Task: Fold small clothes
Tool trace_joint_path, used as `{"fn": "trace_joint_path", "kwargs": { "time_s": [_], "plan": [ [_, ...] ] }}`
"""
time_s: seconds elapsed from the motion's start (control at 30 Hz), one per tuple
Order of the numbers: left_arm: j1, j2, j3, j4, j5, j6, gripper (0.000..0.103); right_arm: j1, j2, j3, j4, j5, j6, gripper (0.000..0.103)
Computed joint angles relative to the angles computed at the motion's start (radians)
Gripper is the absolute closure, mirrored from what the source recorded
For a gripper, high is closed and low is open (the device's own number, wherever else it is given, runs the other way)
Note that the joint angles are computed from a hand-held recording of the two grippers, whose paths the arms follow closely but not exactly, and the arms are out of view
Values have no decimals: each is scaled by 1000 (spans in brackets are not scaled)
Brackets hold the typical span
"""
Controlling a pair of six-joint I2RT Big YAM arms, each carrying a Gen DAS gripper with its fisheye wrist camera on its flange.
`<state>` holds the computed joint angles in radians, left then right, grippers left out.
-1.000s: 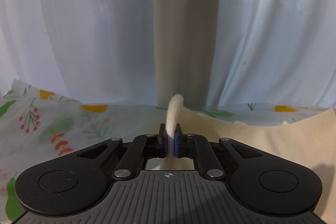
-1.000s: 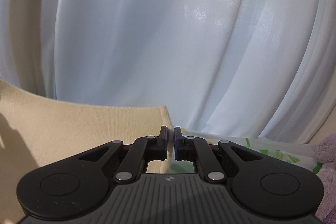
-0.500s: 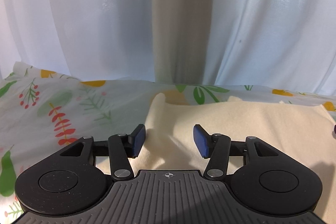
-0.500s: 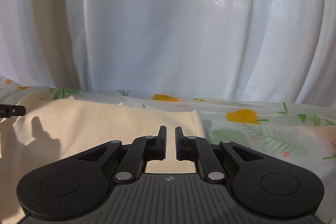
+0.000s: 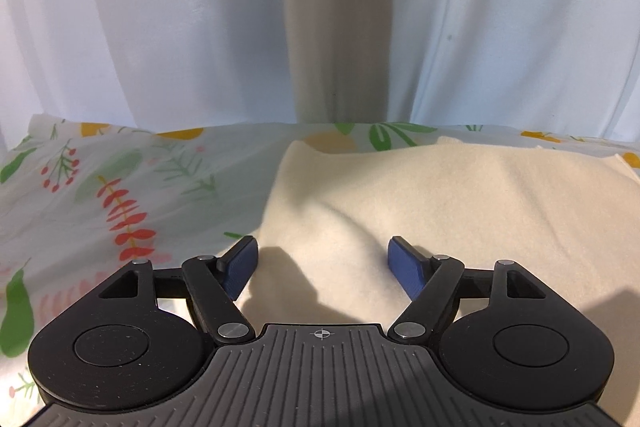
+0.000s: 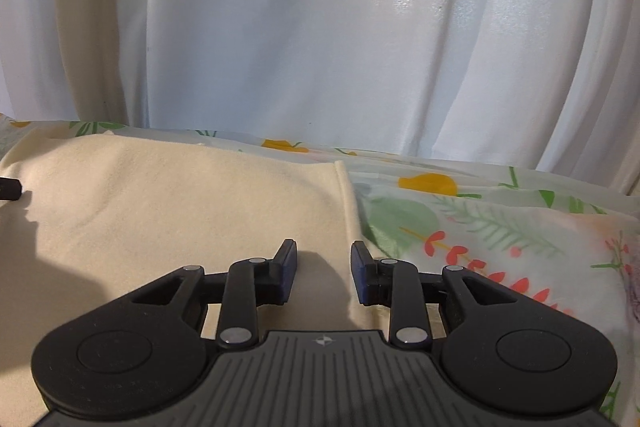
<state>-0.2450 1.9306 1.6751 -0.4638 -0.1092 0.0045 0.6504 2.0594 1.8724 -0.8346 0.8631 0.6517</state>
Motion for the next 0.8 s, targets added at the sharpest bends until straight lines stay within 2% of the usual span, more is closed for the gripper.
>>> {"fn": "trace_joint_path", "kwargs": {
  "time_s": [0.03,0.13,0.2,0.27,0.47,0.57,0.63,0.67,0.8],
  "plan": [
    [11,-9,-9,-5,-12,-24,22,5,-11,-6,-27,8,28,71],
    [59,-58,-62,-12,40,-90,22,26,-103,-127,71,-7,74,69],
    [86,-92,-96,-27,61,-112,22,50,-161,-198,137,-33,92,67],
    [114,-131,-137,-34,102,-124,22,76,-198,-237,169,-67,113,67],
    [168,-214,-219,-117,323,-136,24,149,-202,-236,160,-175,141,68],
    [166,-212,-222,-161,376,-138,35,165,-176,-210,152,-223,147,76],
    [162,-204,-218,-178,398,-150,49,170,-165,-198,143,-242,161,83],
    [161,-200,-216,-182,409,-162,53,174,-164,-197,142,-246,170,84],
    [156,-207,-224,-176,390,-180,68,181,-165,-203,125,-205,207,87]
  ]
}}
